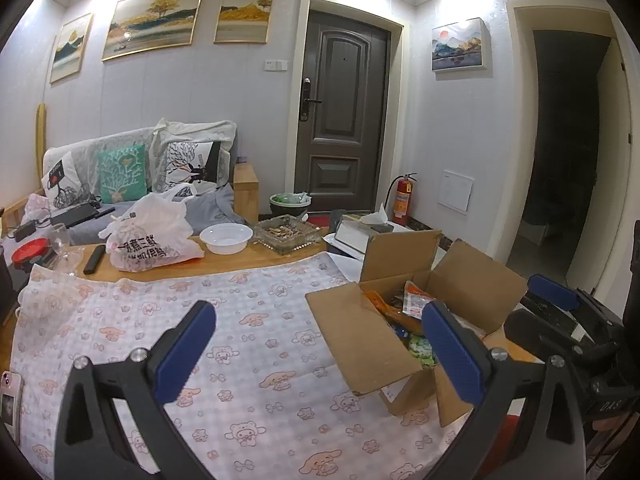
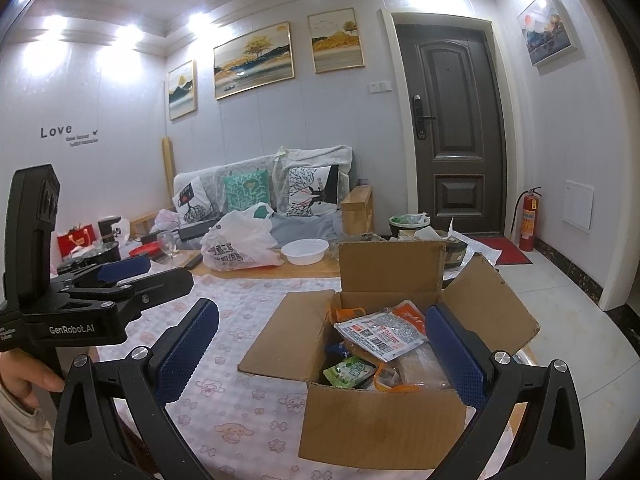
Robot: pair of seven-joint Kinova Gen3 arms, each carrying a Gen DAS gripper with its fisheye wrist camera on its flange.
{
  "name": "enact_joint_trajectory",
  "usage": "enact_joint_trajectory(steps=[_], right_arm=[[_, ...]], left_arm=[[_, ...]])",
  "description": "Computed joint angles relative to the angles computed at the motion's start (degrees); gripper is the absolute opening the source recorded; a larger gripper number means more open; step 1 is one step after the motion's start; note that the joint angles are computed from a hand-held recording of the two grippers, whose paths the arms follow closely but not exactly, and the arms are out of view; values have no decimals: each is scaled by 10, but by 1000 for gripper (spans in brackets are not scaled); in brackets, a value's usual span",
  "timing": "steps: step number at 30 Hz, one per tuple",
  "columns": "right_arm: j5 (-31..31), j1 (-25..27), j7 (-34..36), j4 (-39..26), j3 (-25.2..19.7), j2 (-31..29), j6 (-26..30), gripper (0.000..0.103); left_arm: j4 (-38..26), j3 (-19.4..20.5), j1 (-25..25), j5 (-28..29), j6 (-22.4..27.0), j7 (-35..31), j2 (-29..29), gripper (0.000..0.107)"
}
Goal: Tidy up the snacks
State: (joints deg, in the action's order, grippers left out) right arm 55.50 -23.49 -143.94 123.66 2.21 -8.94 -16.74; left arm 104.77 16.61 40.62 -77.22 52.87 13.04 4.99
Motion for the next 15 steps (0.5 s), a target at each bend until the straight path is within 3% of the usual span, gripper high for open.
enact_joint_trajectory(steps=[15], right_arm=[[-2,-6,-2,0,1,-3,5,103]], left_arm=[[-2,0,2,0,3,-1,2,102]])
